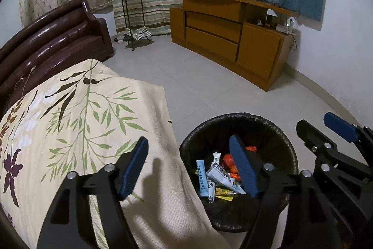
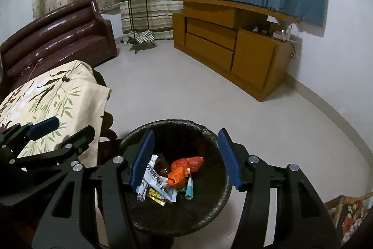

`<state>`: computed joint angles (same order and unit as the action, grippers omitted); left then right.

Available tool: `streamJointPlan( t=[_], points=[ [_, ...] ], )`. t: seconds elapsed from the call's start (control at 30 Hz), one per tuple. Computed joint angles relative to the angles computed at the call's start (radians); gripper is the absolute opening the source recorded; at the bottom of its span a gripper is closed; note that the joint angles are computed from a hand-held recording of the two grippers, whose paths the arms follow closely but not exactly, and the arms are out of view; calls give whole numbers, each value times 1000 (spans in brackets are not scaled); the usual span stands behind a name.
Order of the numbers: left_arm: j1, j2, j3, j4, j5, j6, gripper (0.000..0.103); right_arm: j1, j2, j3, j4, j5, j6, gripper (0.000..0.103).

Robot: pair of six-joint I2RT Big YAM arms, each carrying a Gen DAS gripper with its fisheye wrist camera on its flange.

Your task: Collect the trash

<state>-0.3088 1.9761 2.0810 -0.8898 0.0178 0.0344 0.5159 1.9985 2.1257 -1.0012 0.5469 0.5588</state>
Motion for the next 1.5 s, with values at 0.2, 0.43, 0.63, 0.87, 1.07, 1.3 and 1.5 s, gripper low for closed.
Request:
streamJointPlan(
  t=[0.2,0.43,0.63,0.87,1.07,1.3,1.5],
  points=[
    [0,-16,-27,29,-25,-2,75,3,-10,-19,10,41,13,68],
    [8,-41,-66,58,-35,-12,78,13,-48,-77,45,100,43,80],
    [13,-68,-103,74,-27,-13,78,25,-54,-84,4,134,85,84],
    [30,-114,-158,105,-11,-18,78,42,-66,-93,-6,152,103,85],
    [41,-162,-211,125,-1,-14,79,61,-79,-90,-34,139,137,85],
    [61,-234,-286,145,24,-6,79,96,-112,-97,-51,165,166,85],
    [77,-288,-333,160,34,-8,80,125,-134,-102,-56,191,164,85]
  ],
)
